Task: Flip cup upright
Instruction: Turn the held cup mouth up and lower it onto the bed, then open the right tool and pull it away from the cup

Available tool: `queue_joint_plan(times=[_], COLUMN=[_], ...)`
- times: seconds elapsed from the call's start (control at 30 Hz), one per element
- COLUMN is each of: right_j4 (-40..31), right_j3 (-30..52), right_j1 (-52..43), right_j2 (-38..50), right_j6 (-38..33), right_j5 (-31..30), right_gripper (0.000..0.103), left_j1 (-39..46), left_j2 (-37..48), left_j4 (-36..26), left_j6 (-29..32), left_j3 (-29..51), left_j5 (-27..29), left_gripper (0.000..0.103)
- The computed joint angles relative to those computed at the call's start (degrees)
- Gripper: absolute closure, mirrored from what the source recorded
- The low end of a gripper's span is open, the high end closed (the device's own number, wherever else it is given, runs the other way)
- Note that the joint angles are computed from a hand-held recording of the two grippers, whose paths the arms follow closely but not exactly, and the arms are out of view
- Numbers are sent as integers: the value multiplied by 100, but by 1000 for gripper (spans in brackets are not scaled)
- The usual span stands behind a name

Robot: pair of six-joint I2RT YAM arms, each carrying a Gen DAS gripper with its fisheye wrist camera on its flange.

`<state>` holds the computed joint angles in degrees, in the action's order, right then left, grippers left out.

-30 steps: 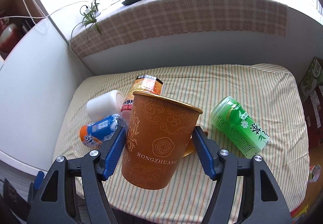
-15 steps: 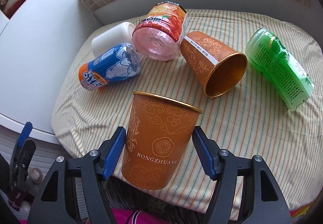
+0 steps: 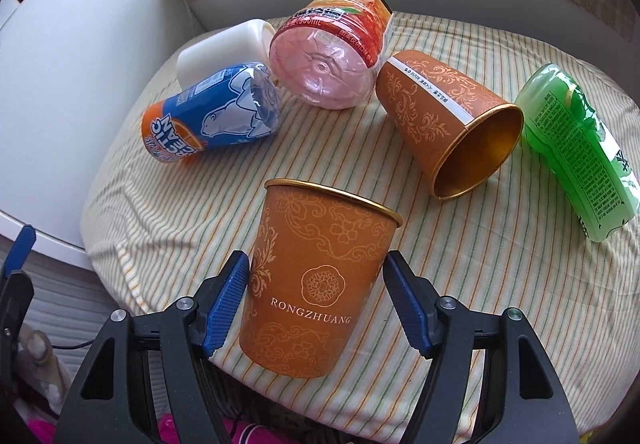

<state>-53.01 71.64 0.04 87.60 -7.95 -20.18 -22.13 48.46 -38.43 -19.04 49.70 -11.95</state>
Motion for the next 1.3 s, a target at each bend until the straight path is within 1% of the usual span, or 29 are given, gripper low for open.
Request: queue_joint_plan(times=[0.1, 0.2, 0.33, 0.47, 0.63, 0.73, 0.8, 0.83, 0.93, 1.1, 1.13, 1.2, 1.3], right_j4=[84, 162, 147, 61, -6, 43, 5, -5, -210, -374, -413, -472, -529], right_j3=[-81, -156, -223, -305, -602, -952, -1147, -1249, -1394, -1527, -1538, -1536, -1525], right_j1=[122, 134, -71, -402, -1108, -1562, -1960, -2153, -2908, -3776, -3936, -4145, -4413], right_j2=[-117, -200, -407, -742, -1337, -1827, -2174, -2324, -2600, -2806, -2828, -2810, -2720], right_j6=[16, -19, -150, -312, -461, -498, -619, -673, -966, -1309, -1398, -1476, -1612], right_j5=[137, 143, -33, -320, -646, -707, -715, -737, -936, -1102, -1132, -1175, -1278], right_gripper=[33, 33, 33, 33, 33, 33, 33, 33, 33, 33, 33, 33, 33], left_j1=[-73, -81, -108, -29, 183, 174, 221, 242, 293, 325, 351, 402, 394], left_j2=[-5, 74, 198, 434, 1021, 1441, 1797, 1980, 2543, 3300, 3474, 3828, 4180], left_j4=[-32, -31, -16, 51, 139, 233, 252, 255, 224, 204, 191, 77, 51], left_j6=[-10, 19, 57, 51, 27, 23, -2, -48, -148, -279, -307, -328, -381], left_j3=[18, 70, 149, 263, 535, 711, 886, 979, 1293, 1715, 1811, 2031, 2207], left_j5=[-33, 9, 79, 428, 1365, 1810, 2253, 2459, 3012, 3644, 3812, 4128, 4399], left_gripper=[0, 0, 0, 0, 0, 0, 1, 4, 8, 12, 14, 18, 19])
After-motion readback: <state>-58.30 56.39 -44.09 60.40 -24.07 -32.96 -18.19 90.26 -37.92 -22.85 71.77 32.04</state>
